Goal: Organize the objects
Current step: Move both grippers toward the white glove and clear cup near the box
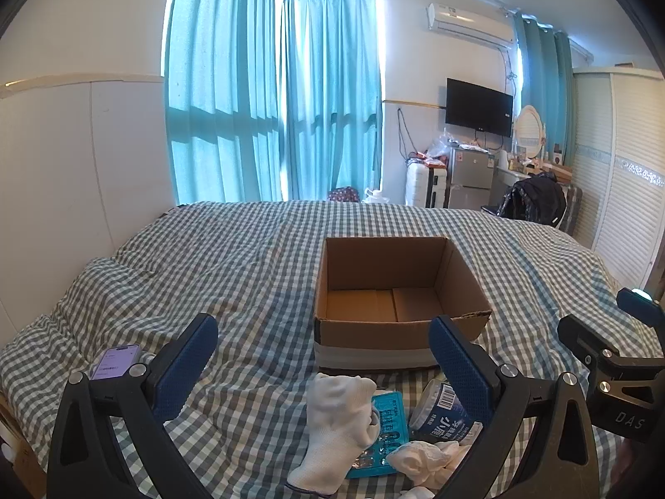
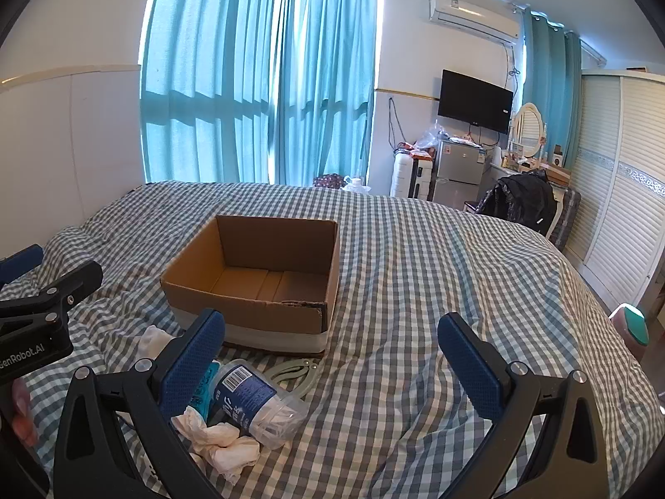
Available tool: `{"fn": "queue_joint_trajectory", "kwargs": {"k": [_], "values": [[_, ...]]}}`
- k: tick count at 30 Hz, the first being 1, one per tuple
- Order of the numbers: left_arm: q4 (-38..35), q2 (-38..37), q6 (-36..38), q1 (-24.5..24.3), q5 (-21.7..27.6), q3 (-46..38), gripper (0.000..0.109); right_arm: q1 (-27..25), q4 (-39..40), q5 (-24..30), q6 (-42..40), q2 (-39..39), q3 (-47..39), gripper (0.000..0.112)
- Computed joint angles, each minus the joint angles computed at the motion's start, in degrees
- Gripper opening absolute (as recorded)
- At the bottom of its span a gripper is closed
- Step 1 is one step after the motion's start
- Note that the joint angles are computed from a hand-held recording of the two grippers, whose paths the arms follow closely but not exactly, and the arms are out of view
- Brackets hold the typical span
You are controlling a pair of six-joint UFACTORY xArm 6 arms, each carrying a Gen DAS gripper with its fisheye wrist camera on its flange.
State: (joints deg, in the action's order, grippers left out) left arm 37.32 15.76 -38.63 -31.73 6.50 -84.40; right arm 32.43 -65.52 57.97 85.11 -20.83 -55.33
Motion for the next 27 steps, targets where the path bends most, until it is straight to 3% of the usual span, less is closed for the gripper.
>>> {"fn": "queue_joint_trajectory", "kwargs": {"k": [21,27], "values": [[1.90,-0.58,-1.82,0.26,-0.24,0.80,0.103,0.01,1.04,-1.92,-1.76,0.40,-0.50,0.103],[2.13,0.27,-1.53,-0.18,1.64,-0.04,0.103,-1.00,2.01,-3.55,-2.75,0.86,-0.42,0.103]]}}
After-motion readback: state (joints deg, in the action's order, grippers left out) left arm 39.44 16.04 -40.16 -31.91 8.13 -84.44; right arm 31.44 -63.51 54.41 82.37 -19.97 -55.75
